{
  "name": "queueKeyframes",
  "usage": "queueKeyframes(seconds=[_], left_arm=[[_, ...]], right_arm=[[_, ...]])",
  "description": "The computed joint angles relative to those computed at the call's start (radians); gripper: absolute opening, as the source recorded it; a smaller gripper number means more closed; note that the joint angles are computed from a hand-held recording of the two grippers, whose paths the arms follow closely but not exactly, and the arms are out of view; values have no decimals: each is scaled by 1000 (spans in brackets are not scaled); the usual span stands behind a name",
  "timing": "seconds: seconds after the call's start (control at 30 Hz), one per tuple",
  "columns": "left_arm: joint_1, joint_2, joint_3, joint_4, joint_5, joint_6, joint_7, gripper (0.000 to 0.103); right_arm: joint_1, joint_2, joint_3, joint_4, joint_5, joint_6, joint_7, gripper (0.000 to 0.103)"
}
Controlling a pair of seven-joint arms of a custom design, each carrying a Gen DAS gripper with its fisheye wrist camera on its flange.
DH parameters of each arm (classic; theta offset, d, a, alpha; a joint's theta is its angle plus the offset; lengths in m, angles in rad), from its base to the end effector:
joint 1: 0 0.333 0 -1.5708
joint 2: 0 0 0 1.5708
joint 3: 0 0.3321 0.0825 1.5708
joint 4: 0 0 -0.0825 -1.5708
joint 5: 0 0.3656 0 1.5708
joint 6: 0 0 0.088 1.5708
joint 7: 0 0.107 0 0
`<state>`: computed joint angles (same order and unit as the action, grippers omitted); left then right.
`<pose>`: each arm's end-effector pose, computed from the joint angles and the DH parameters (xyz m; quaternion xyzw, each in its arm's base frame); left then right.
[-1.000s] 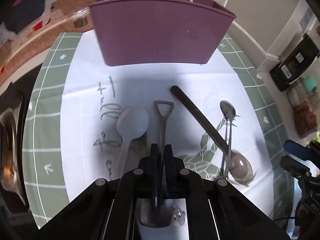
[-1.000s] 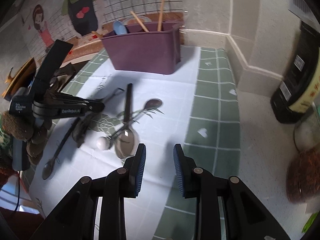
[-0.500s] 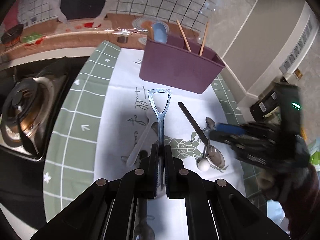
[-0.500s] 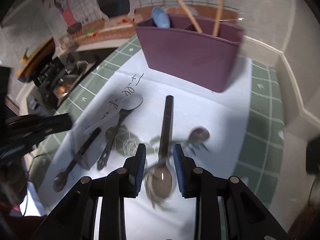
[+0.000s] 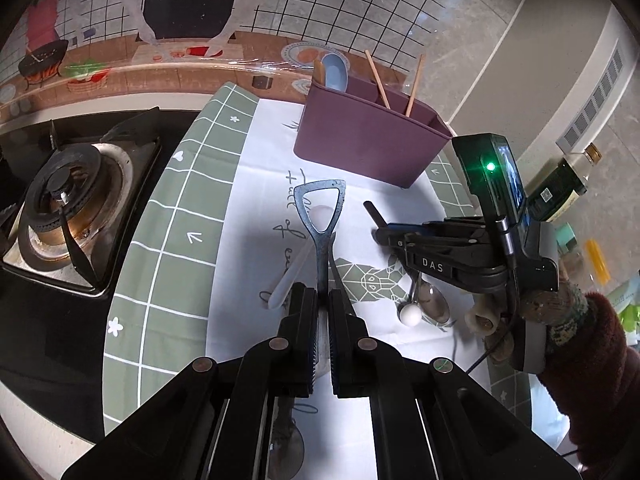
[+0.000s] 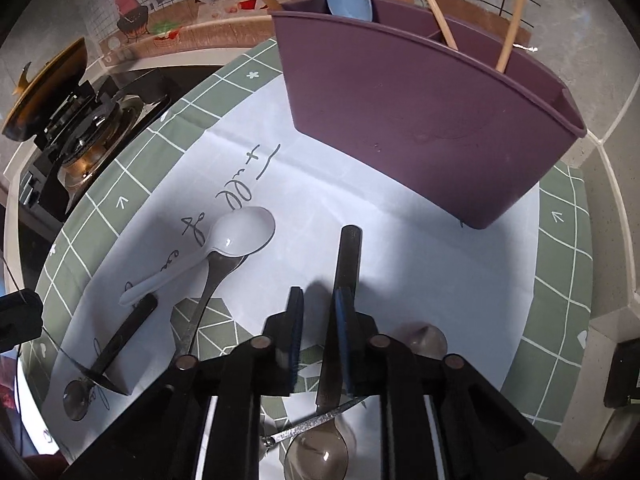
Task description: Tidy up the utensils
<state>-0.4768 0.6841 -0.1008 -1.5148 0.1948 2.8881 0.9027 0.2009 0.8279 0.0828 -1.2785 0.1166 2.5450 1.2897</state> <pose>0.6354 -0.4049 0.3652 -0.6531 0.6763 -0.3303 0.0834 0.7565 0.1979 0.3229 -0.8227 0.5206 -0.1047 0.2030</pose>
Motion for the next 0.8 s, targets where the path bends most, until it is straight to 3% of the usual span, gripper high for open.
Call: queueKeyframes(seconds=[0.13, 0.4, 0.57, 0.7, 0.73, 0.8], left_arm=[[6, -3, -12, -4, -6, 10, 14, 5], [16, -21, -34, -24, -26, 47, 61, 5], [23, -21, -45, -26, -42, 48, 88, 5], [25, -20, -52, -28, -56, 48, 104, 5], [24, -19, -51, -28, -58, 48, 105, 5], [19, -22, -45, -34, -61, 46, 102, 5]], right_arm=[[-29, -50, 29, -85, 35, 50, -28, 3], [-197, -248, 196, -397, 307, 234, -225, 2], [-162, -270, 138, -418, 323, 197, -229, 5], [-85, -252, 60, -407, 225, 217, -177, 6], [-85, -243, 62, -399, 216, 219, -177, 8], [-85, -218, 65, -376, 200, 226, -175, 23]])
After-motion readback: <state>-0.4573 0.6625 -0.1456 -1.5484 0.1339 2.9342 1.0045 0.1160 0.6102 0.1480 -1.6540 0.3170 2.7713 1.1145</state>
